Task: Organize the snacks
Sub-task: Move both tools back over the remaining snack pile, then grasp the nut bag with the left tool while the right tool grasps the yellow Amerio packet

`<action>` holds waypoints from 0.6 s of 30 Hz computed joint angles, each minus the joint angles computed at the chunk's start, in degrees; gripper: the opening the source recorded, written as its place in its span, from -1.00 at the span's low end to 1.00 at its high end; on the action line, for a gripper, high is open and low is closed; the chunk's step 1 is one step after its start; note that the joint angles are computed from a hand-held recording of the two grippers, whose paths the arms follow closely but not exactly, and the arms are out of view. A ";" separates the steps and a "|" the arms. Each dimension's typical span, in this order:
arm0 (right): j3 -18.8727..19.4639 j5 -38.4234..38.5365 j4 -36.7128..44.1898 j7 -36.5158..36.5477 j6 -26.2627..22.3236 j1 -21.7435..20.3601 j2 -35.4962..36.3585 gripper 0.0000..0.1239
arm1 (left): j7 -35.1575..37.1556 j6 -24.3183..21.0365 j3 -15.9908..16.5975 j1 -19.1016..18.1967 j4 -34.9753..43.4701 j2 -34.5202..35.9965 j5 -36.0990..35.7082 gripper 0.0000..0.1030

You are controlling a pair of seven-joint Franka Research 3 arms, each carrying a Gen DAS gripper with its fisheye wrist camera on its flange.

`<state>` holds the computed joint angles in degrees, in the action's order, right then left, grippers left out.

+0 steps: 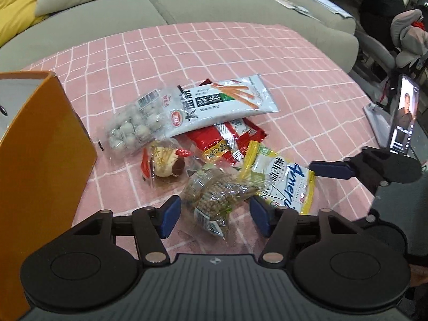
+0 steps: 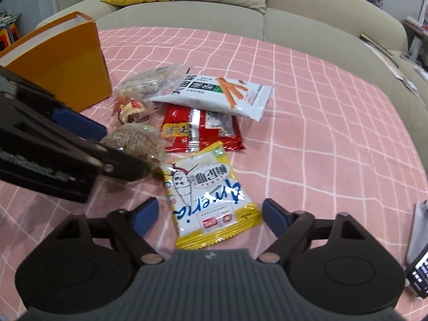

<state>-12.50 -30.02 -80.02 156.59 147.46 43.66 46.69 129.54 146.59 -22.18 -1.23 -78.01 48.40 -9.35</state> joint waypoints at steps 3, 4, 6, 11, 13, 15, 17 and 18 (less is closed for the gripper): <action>0.35 0.21 0.79 -0.82 -1.66 0.18 0.20 0.14 | -0.09 0.64 0.13 0.13 -0.49 -0.19 0.13 -0.16; 0.46 0.37 0.90 -0.61 -2.05 0.26 0.15 0.09 | 0.00 0.93 0.04 0.40 -0.93 -0.41 0.03 -0.19; 0.61 0.53 0.69 0.15 -2.03 0.40 -0.15 0.04 | -0.54 0.48 0.20 0.85 -1.52 -0.90 -0.19 -0.28; 1.91 1.56 1.65 0.10 -2.33 0.75 -0.16 0.00 | -2.32 3.28 1.43 2.28 -7.17 -4.61 0.34 -0.33; 2.61 2.17 3.30 -0.81 -3.46 0.99 0.48 0.00 | -3.12 3.57 1.81 3.15 -9.47 -6.30 0.43 -0.33; 3.47 3.48 4.99 -1.32 -4.66 1.04 1.12 0.00 | -3.53 4.46 2.03 4.28 -12.64 -8.42 0.37 -0.33; 4.29 4.83 6.22 -1.75 -5.38 1.09 1.58 0.00 | -3.91 6.14 2.43 5.19 -16.11 -10.60 0.48 -0.33; 4.65 5.44 6.85 -2.00 -5.81 1.22 1.80 0.00 | -4.51 7.06 2.74 5.46 -17.77 -11.63 0.56 -0.33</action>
